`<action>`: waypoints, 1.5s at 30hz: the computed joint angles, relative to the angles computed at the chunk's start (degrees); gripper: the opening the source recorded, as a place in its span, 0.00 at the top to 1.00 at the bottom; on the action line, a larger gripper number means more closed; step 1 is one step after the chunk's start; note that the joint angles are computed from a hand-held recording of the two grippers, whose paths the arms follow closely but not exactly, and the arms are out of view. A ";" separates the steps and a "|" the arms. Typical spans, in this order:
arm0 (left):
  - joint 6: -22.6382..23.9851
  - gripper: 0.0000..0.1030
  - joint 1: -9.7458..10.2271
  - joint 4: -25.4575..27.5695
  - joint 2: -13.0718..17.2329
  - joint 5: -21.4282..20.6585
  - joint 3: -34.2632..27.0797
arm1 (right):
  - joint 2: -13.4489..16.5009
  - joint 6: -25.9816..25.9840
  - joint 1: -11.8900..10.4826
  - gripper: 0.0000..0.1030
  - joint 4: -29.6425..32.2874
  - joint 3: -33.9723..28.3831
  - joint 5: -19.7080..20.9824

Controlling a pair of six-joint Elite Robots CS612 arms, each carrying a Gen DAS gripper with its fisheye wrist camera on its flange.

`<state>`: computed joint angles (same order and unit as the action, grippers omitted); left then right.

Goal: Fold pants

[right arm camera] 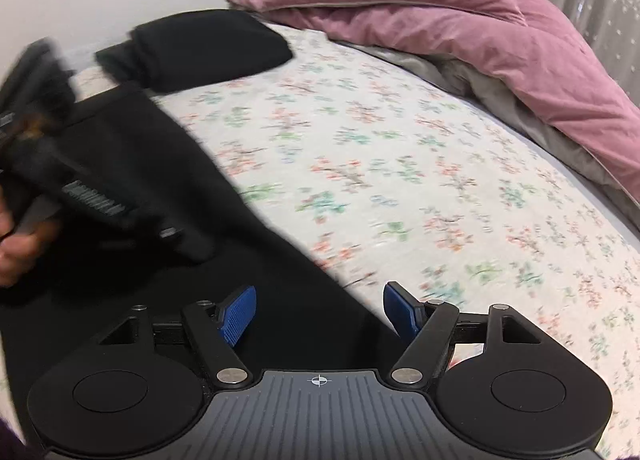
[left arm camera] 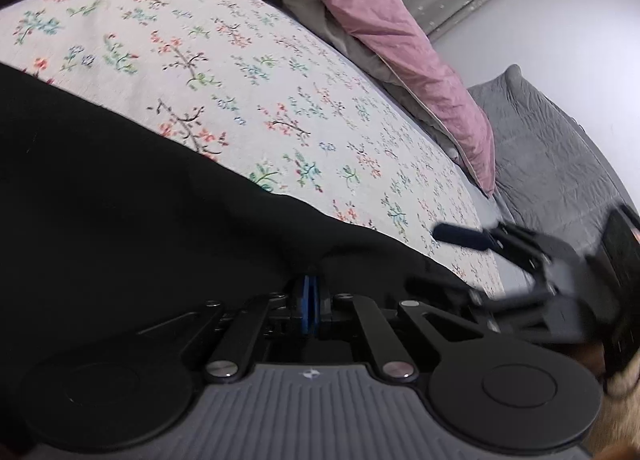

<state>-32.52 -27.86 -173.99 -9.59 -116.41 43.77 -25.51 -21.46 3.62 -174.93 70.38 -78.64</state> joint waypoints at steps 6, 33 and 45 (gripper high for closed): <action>0.94 0.39 0.04 -1.11 0.50 -1.96 -0.95 | 1.92 4.07 -1.41 0.91 14.23 -6.32 6.53; -3.07 0.68 -0.25 0.84 -2.38 1.27 3.87 | -3.54 -9.76 4.25 0.96 -16.96 13.91 -3.64; 8.91 0.74 -0.21 -1.53 -6.44 0.67 12.96 | -6.09 6.59 0.75 0.73 -10.51 14.40 6.95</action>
<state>-23.61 -28.08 -175.52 -16.04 -115.73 56.73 -31.59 -14.87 4.37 -185.44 84.78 -71.70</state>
